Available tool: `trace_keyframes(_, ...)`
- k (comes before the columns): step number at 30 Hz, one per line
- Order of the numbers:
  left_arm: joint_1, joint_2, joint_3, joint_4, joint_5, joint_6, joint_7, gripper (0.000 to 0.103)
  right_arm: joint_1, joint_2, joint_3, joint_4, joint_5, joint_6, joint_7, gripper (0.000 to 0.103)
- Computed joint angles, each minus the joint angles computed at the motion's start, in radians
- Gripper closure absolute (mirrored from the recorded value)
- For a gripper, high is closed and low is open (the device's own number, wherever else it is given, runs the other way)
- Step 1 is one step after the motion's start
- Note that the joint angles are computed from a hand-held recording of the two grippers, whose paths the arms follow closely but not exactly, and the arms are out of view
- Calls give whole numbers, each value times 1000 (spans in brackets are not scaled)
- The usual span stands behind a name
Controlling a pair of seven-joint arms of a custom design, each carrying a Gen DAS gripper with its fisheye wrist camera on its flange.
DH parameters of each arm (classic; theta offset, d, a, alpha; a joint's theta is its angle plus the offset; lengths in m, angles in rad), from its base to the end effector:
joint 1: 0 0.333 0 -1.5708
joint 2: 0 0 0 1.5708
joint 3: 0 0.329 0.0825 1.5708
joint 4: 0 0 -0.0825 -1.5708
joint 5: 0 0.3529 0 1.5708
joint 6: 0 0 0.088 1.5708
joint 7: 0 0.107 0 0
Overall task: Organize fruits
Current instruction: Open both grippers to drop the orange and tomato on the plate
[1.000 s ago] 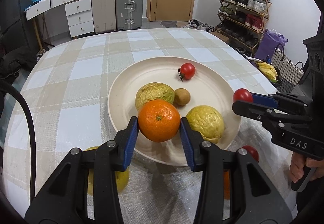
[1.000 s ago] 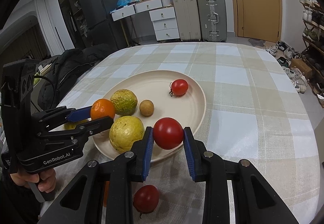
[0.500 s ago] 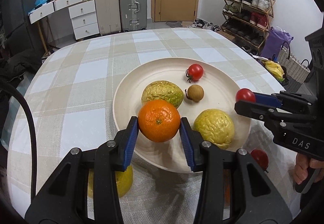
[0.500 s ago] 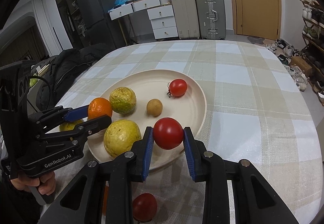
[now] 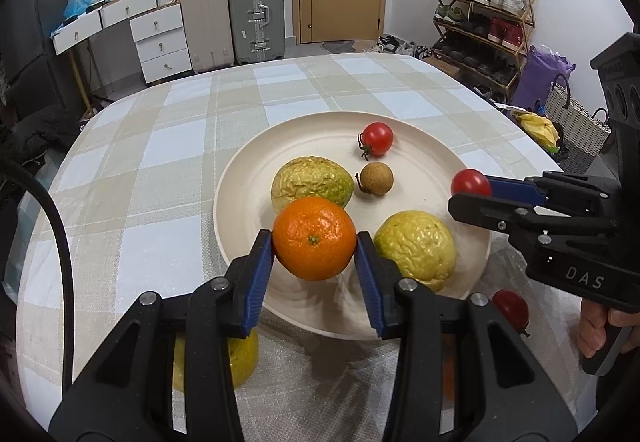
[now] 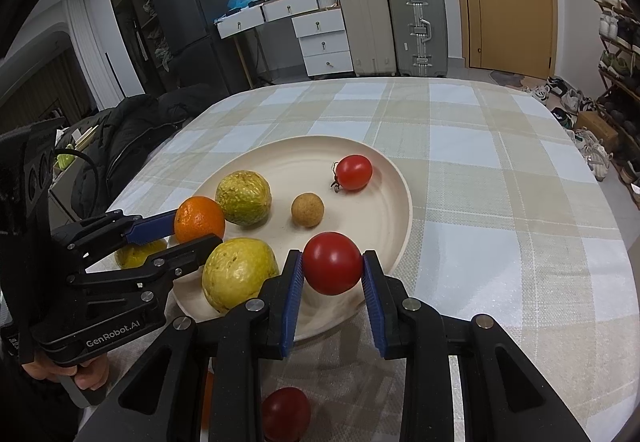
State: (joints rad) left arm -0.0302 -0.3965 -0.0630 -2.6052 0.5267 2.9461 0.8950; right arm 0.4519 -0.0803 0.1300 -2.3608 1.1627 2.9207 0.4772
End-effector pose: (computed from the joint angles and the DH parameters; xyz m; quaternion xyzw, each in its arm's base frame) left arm 0.4087 -0.0733 0.4961 -0.6867 0.6221 -0.2584 0.2734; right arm 0.4381 0.2207 0.4386 -0.8182 0.4274 -0.0882 0.3743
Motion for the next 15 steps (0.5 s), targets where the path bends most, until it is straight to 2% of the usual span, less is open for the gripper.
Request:
trace_keyframes(4,-22,-6,22,-5,-29,4,17,64,5,1,3,-1,20,24,-17,73)
trace_keyframes(6,-21,-10,19,-2,-39,-14,14,64,5,0,1,0,26,25,-22,69)
trace_keyframes(8,-26,-15,24,-4,-51,-24,19,64,8,-3,-1,1,59,30,-48,53)
trace_keyframes(10,-41,-23,36,-6,-74,-41,31,64,12,-12,-3,0,112,43,-94,52)
trace_keyframes(13,-25,-54,25,-26,-67,-29,27,63,10,-25,0,-12,95,59,-84,48)
trace_keyframes(15,-20,-80,22,-39,-57,-22,24,54,12,-40,-5,-22,112,62,-102,39)
